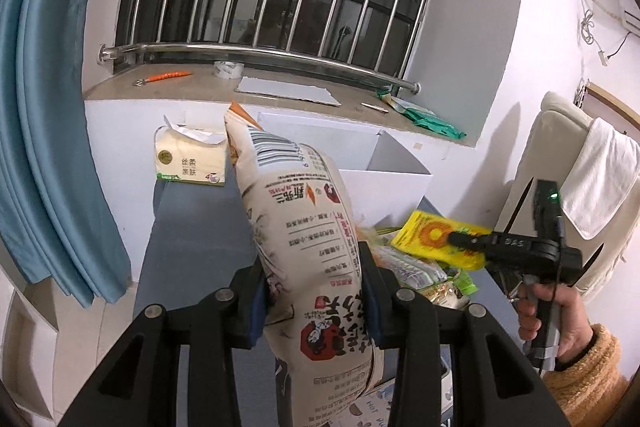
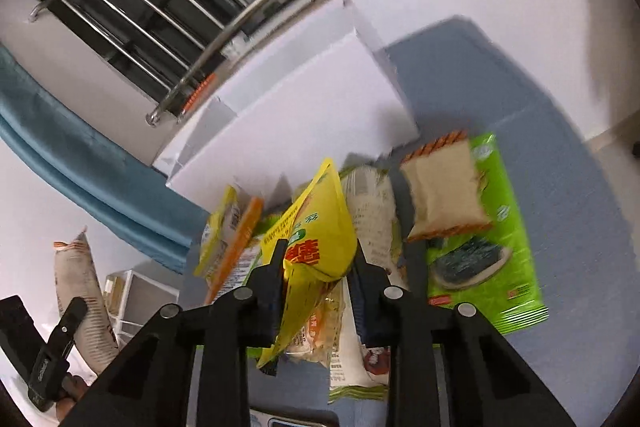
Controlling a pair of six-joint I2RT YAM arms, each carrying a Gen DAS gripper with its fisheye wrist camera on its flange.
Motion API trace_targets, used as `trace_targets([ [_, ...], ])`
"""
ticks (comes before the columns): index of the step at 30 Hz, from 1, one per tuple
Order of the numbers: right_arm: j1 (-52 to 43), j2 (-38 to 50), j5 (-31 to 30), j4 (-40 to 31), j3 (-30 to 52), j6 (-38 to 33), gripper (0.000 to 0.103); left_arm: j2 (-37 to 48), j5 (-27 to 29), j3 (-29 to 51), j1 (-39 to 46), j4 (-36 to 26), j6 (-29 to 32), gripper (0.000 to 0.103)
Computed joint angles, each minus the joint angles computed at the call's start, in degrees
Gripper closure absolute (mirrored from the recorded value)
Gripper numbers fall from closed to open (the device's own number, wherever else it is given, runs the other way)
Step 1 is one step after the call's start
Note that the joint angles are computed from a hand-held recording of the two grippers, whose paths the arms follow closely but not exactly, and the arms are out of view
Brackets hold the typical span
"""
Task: Organize snacks
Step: 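Drop the white chip bag into the box while the right gripper drops a yellow bag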
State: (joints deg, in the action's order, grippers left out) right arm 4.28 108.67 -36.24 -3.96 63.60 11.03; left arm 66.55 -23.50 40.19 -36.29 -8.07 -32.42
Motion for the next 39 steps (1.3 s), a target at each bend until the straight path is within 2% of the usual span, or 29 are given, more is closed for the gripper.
trace_targets([
  [6,-1.66,-9.31,1.42,0.68,-2.24,-2.49,0.075,2.71,2.47,4.53,2.16,1.2,3.75,0.06],
  [11,0.18,-9.29,5.71,-1.02,5.06,-3.26,0.075,13.39,8.6,18.16,8.84,-0.01,10.26,0.06],
  [14,2.81,-5.16,10.31,-3.78,13.82,-4.85,0.075,23.43,11.62,30.47,13.11,-4.0,13.28,0.06],
  [17,5.45,0.43,16.16,-7.84,23.78,-7.58,0.075,34.96,13.52,45.48,16.45,-11.08,15.53,0.06],
  [19,7.65,5.68,20.29,-11.77,32.17,-9.86,0.075,43.06,13.48,56.16,18.13,-16.37,16.52,0.06],
  [21,8.53,11.26,21.02,-17.57,41.45,-10.87,0.075,50.81,12.65,66.81,19.21,-21.78,17.81,0.06],
  [24,9.63,20.55,24.07,-26.11,56.49,-11.91,0.075,58.07,12.52,76.71,20.26,-26.09,19.48,0.059],
  [26,9.94,24.26,25.86,-29.06,62.45,-12.65,0.072,62.81,11.72,83.59,20.54,-29.0,20.64,0.054],
  [27,10.05,26.68,26.88,-30.8,66.46,-12.99,0.068,66.59,10.62,89.59,20.62,-32.66,21.1,0.036],
  [28,10.06,27.94,27.56,-32.16,68.78,-12.88,0.042,68.62,9.24,92.91,20.61,-35.11,21.36,0.023],
  [29,9.98,29.14,27.88,-33.45,71.01,-12.46,0.003,69.85,7.07,94.6,20.41,-35.9,21.8,0.003],
  [30,9.82,28.73,27.95,-32.87,70.37,-11.91,0.0,69.26,6.19,93.42,20.25,-35.21,21.99,0.0],
  [33,8.99,23.88,27.42,-27.44,62.85,-11.53,0.0,66.53,6.59,89.21,20.36,-33.06,21.92,0.0],
  [39,8.04,17.17,24.63,-23.29,54.58,-12.44,0.0,55.49,4.94,72.83,18.41,-22.33,24.15,0.0],
])
